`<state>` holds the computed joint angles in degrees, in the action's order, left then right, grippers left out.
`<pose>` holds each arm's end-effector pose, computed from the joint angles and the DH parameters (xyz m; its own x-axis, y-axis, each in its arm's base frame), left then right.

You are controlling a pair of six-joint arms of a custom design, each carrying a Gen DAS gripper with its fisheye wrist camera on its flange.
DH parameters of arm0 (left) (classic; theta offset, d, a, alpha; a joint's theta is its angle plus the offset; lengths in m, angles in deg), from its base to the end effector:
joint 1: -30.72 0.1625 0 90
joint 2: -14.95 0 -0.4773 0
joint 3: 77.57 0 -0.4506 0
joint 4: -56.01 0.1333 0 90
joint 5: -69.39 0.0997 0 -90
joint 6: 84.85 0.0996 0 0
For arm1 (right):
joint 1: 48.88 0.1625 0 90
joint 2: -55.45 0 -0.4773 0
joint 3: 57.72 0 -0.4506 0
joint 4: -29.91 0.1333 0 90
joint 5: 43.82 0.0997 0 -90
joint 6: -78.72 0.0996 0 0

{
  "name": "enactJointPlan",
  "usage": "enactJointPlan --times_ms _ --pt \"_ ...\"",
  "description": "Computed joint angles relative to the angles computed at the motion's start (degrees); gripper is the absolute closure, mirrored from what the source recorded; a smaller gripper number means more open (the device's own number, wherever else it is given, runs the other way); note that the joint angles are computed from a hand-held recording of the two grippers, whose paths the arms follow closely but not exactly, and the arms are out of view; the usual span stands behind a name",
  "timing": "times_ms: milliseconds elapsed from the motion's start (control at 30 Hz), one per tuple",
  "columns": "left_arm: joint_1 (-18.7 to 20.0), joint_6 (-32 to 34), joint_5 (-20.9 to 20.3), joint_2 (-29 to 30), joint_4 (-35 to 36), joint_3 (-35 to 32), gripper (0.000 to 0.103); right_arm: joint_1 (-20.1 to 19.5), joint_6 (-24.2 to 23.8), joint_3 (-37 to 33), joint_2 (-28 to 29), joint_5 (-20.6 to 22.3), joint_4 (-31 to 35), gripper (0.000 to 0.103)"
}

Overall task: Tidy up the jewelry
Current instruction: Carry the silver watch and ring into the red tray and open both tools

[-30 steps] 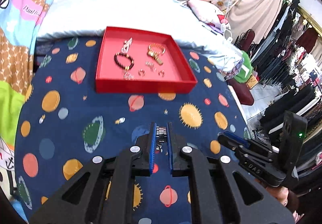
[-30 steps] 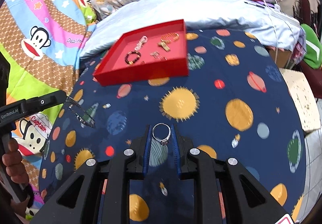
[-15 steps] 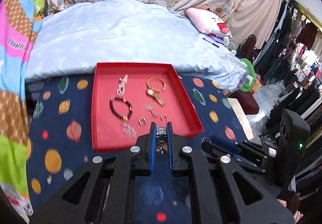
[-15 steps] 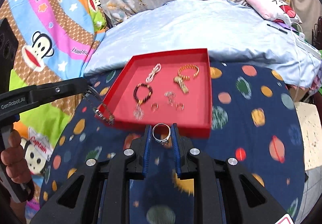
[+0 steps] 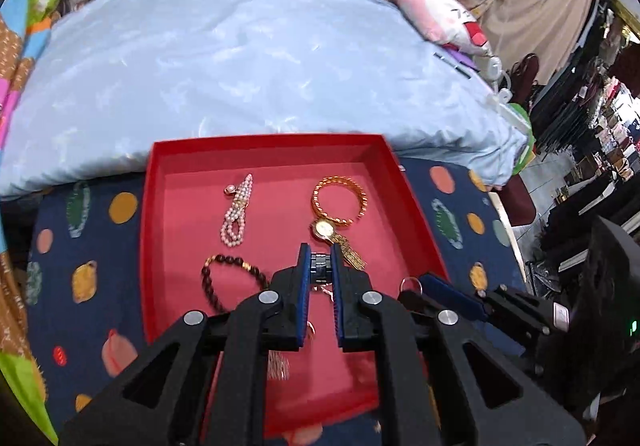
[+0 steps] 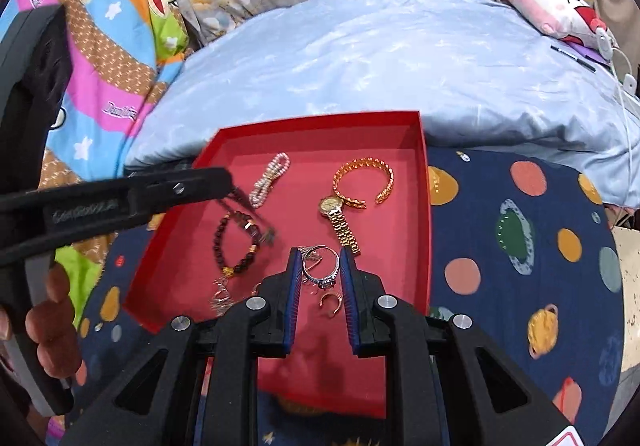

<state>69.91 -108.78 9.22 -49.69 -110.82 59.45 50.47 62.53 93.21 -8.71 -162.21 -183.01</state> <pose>-0.2309 -0.4241 0.0859 -0.8418 0.3367 -0.4218 0.4718 0.8387 -0.2721 0.1442 -0.3468 0.1303 -0.8408 -0.0936 0.5332 -0.3807 0.8025 -0.4595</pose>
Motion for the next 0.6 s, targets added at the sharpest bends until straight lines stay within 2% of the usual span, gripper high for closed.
enactJointPlan --times_ms 300,500,600 --pt "4.3 3.5 1.5 6.4 0.3 -6.0 0.094 -3.2 -1.2 -1.6 2.8 1.4 0.4 0.085" --pt "5.4 4.4 5.8 9.6 0.1 -9.0 0.093 -3.8 -1.5 -2.5 3.6 1.0 -0.2 0.085" --pt "5.1 3.8 7.2 8.8 -0.7 -8.5 0.080 -3.6 -1.6 -2.5 3.4 1.2 0.0 0.085"
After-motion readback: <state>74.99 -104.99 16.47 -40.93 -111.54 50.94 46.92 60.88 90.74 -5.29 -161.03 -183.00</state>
